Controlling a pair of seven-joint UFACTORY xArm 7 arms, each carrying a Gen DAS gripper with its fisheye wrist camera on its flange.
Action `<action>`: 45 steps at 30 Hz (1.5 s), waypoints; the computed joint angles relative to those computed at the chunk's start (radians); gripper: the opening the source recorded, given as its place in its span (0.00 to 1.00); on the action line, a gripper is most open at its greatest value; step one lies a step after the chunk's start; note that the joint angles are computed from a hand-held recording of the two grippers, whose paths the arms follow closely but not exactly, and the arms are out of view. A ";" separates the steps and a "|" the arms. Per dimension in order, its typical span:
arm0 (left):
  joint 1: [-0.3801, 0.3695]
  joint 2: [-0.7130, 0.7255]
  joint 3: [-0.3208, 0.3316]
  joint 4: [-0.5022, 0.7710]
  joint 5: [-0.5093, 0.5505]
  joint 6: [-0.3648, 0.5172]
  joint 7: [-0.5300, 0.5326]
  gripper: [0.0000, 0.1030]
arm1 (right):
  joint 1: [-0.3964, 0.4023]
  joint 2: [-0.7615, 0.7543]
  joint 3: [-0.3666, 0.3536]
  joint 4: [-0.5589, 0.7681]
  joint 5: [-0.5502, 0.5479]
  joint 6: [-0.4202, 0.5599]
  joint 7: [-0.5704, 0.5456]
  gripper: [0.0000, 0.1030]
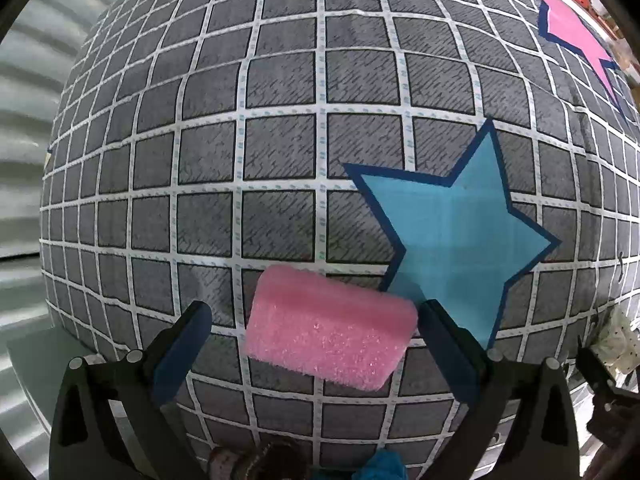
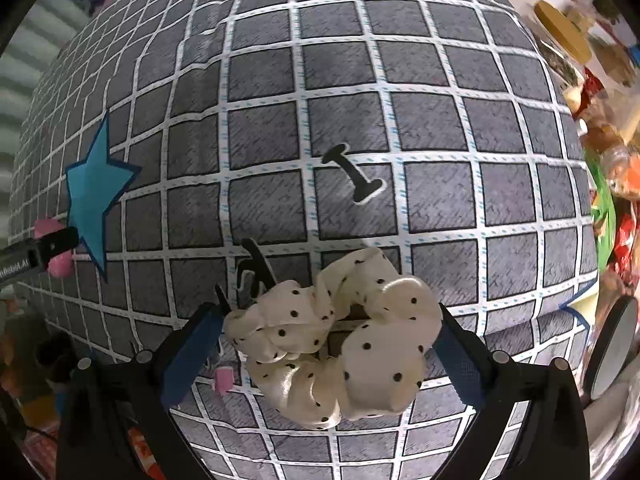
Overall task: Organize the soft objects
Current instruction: 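Lift the pink sponge with the left tool while the right tool carries the scrunchie toward the box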
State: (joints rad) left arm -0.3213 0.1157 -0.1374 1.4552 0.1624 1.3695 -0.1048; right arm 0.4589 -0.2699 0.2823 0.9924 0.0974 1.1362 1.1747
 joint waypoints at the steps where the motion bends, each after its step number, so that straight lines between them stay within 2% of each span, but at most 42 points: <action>1: -0.001 0.018 0.000 0.021 0.001 0.016 0.007 0.99 | 0.001 0.001 0.001 0.005 -0.007 0.007 -0.007 0.90; 2: -0.001 0.032 0.001 0.034 0.003 0.022 0.018 0.98 | 0.000 0.018 0.007 0.022 -0.021 0.016 -0.005 0.80; 3: -0.003 0.030 -0.001 0.034 0.001 0.023 0.031 0.93 | 0.001 0.026 0.011 0.034 -0.037 0.026 -0.002 0.65; 4: -0.001 0.024 -0.003 0.030 -0.019 0.018 0.049 0.84 | 0.004 0.034 0.016 0.046 -0.052 0.034 -0.001 0.57; 5: -0.005 0.022 -0.007 0.032 -0.033 0.021 0.051 0.78 | 0.012 0.048 0.029 0.075 -0.060 0.045 0.014 0.44; 6: -0.007 0.019 -0.009 0.032 -0.048 0.028 0.061 0.74 | 0.017 0.044 0.021 0.071 -0.051 0.032 -0.004 0.40; 8: -0.023 0.005 -0.018 0.021 -0.033 0.041 0.061 0.73 | 0.022 0.035 0.008 0.063 -0.020 0.011 -0.027 0.37; 11: -0.038 -0.055 -0.031 -0.031 -0.044 0.022 0.062 0.73 | 0.023 0.003 0.011 0.057 -0.006 -0.006 -0.011 0.37; 16: -0.041 -0.155 -0.042 -0.052 -0.097 0.008 0.084 0.73 | 0.029 0.016 0.031 0.145 -0.026 0.008 -0.001 0.37; 25: -0.009 -0.329 -0.026 -0.033 -0.180 0.029 0.155 0.73 | 0.078 0.166 0.062 0.431 -0.125 0.051 0.006 0.37; 28: 0.016 -0.400 -0.012 -0.061 -0.196 0.043 0.188 0.73 | 0.112 0.227 0.069 0.524 -0.165 0.062 0.017 0.37; 30: 0.030 -0.426 -0.004 -0.060 -0.203 0.050 0.210 0.73 | 0.128 0.224 0.063 0.535 -0.169 0.072 0.011 0.37; 34: 0.067 -0.463 0.033 -0.036 -0.222 0.100 0.279 0.73 | 0.181 0.297 0.073 0.646 -0.231 0.101 0.059 0.37; 45: 0.133 -0.608 0.085 -0.073 -0.267 0.186 0.387 0.73 | 0.347 0.408 0.063 0.872 -0.350 0.255 0.180 0.37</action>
